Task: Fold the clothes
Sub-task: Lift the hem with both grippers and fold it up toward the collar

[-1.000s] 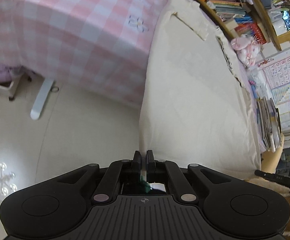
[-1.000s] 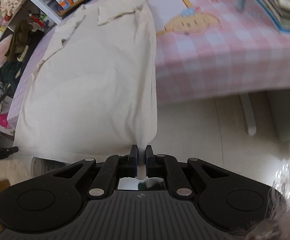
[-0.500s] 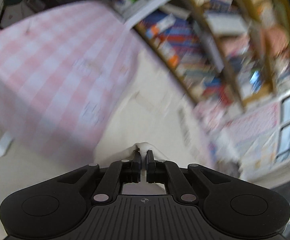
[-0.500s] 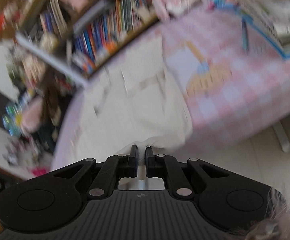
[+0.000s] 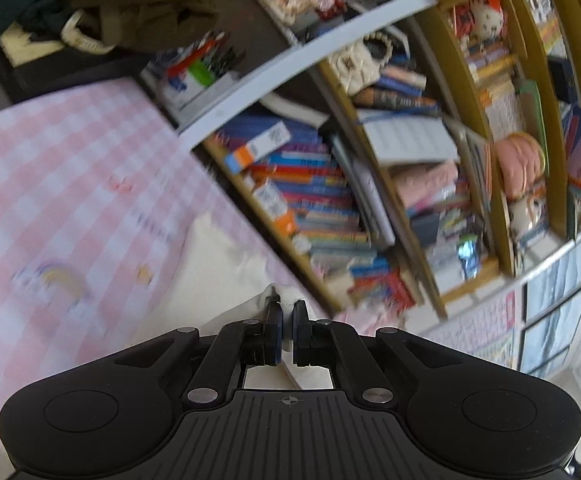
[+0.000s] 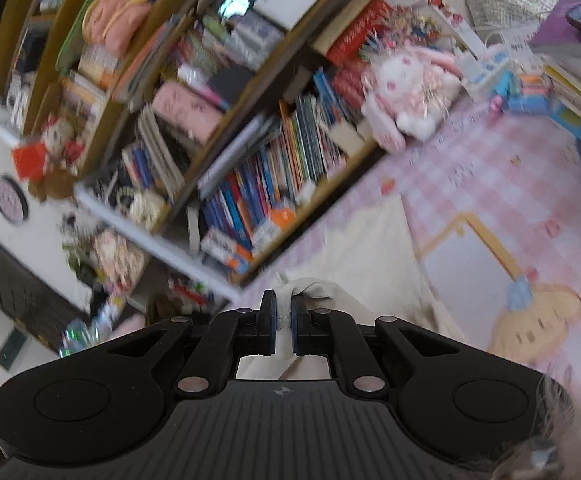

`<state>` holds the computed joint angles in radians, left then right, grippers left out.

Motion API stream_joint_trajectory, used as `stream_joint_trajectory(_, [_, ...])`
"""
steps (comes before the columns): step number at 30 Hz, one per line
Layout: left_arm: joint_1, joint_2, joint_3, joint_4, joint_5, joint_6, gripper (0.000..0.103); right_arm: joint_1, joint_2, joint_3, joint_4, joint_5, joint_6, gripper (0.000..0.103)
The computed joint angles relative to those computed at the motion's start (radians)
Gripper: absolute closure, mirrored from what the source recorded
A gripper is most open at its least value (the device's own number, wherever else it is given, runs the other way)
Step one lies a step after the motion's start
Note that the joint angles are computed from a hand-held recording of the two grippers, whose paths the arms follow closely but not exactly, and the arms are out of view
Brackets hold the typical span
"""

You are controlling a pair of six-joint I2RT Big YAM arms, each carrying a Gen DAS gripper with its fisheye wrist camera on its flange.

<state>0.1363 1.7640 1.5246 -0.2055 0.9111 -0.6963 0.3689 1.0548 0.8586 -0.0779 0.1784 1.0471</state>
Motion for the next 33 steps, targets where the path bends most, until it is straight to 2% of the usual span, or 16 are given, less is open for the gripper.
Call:
stream_joint_trajectory(2, [-0.019,0.026,0.040,0.035,-0.032,-0.046,0.100,-0.037,0.039,0.025,0.042,-0.024,0.000,0.096])
stream_joint_trajectory(5, [-0.049,0.067,0.108,0.043,-0.086,-0.083,0.100,-0.103,0.111,0.070,0.105,-0.098,-0.007,0.096])
stream_joint_trajectory(11, [-0.104,0.146,0.227,-0.022,-0.204,-0.109,0.100,-0.215,0.266,0.178,0.160,-0.250,0.002,0.096])
stream_joint_trajectory(18, [-0.148,0.210,0.320,-0.105,-0.328,-0.117,0.100,-0.294,0.411,0.274,0.160,-0.400,0.008,0.096])
stream_joint_trajectory(25, [-0.172,0.267,0.396,-0.134,-0.397,-0.146,0.100,-0.344,0.514,0.326,0.181,-0.479,0.057,0.096])
stream_joint_trajectory(29, [-0.177,0.328,0.470,-0.158,-0.386,-0.156,0.100,-0.346,0.552,0.356,0.172,-0.473,0.077,0.096])
stream_joint_trajectory(33, [-0.176,0.397,0.561,-0.199,-0.361,-0.172,0.100,-0.339,0.572,0.373,0.159,-0.433,0.095,0.096])
